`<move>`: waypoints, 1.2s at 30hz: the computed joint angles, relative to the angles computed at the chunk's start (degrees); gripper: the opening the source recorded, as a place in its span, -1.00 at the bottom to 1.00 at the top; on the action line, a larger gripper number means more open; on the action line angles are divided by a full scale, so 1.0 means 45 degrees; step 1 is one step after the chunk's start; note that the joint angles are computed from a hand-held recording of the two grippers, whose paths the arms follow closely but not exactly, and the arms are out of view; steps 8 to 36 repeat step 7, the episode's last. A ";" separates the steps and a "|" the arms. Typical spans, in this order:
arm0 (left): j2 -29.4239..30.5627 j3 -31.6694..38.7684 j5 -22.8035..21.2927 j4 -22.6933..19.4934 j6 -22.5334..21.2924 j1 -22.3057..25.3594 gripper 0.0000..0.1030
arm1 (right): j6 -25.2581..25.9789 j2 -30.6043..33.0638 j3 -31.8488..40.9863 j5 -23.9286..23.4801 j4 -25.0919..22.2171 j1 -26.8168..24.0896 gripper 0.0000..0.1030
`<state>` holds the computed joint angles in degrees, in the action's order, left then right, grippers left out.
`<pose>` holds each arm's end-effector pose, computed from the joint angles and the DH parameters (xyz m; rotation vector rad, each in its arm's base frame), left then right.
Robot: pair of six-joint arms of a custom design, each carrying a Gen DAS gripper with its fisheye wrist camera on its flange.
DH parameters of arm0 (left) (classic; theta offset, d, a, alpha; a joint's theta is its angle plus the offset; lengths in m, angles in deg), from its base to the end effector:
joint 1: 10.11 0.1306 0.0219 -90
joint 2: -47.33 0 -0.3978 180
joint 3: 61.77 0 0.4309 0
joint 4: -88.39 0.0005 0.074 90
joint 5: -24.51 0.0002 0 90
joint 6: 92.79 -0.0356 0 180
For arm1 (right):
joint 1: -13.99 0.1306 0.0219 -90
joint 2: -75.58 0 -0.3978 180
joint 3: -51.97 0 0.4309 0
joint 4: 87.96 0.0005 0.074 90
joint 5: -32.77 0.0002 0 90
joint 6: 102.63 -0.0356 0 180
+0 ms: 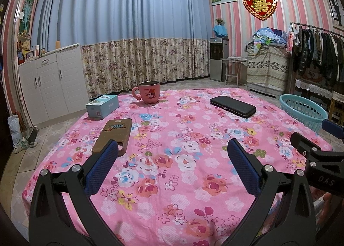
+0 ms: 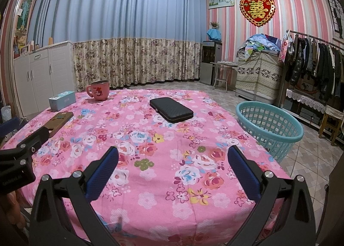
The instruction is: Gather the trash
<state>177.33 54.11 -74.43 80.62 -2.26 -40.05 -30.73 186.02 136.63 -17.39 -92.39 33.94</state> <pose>0.6929 -0.3933 0.2893 0.3954 1.9128 -0.1993 0.6061 0.1952 0.2648 0.3724 1.9444 -0.3008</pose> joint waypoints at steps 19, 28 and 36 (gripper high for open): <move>0.0003 0.0025 -0.0005 -0.0047 0.0081 0.0003 0.91 | -0.0038 0.0032 0.0066 -0.0019 -0.0040 -0.0009 0.92; 0.0003 0.0025 -0.0005 -0.0047 0.0081 0.0003 0.91 | -0.0038 0.0032 0.0066 -0.0019 -0.0040 -0.0009 0.92; 0.0003 0.0025 -0.0005 -0.0047 0.0081 0.0003 0.91 | -0.0038 0.0032 0.0066 -0.0019 -0.0040 -0.0009 0.92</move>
